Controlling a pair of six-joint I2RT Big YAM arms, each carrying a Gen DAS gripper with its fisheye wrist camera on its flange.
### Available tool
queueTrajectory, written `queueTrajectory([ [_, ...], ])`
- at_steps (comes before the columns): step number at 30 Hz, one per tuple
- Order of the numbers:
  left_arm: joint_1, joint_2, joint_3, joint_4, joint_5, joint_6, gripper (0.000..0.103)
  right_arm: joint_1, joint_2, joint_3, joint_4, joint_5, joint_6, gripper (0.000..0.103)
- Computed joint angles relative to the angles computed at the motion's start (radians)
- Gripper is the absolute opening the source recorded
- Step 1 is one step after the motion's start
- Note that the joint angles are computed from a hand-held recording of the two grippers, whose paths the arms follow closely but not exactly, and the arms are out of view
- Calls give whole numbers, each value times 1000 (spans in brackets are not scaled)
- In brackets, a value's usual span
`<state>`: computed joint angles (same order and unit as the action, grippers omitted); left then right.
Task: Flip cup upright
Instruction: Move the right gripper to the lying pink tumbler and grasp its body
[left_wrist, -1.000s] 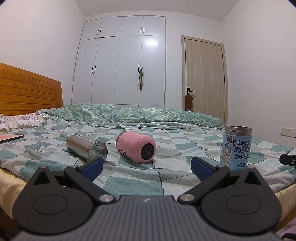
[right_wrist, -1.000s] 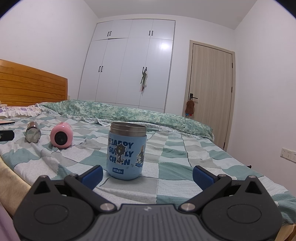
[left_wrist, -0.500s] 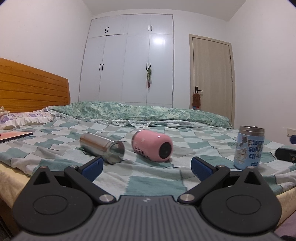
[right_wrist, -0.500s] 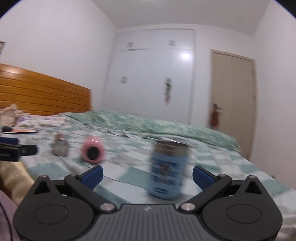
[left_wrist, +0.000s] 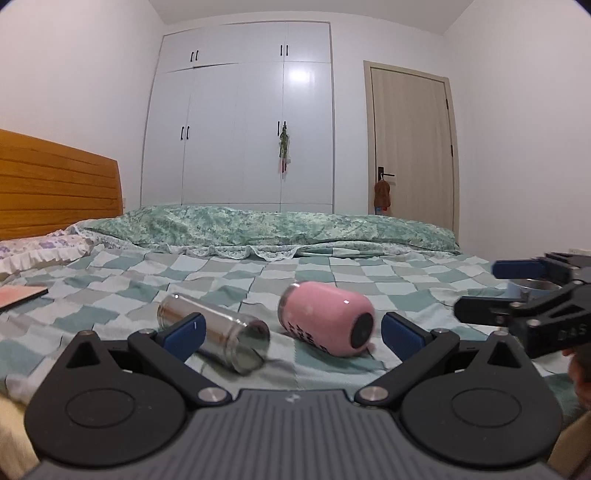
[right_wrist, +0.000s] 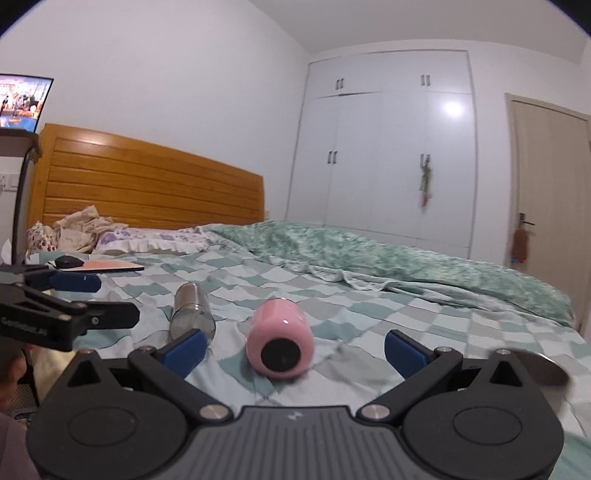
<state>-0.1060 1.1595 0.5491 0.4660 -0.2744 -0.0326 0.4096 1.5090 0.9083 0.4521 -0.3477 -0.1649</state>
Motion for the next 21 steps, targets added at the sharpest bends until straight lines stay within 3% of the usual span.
queueTrajectory([
  [4, 52, 56, 55, -12, 40, 33, 103, 31, 88, 144, -109, -1, -29, 103],
  [9, 108, 122, 120, -30, 102, 84, 103, 76, 224, 375, -321, 59, -45, 103],
  [11, 127, 147, 148, -52, 116, 99, 103, 97, 286, 500, -461, 101, -26, 103],
  [17, 193, 217, 217, -103, 191, 151, 103, 143, 514, 979, -995, 181, -8, 103],
  [21, 233, 242, 257, -152, 260, 165, 103, 162, 647, 1224, -1210, 249, -2, 103],
])
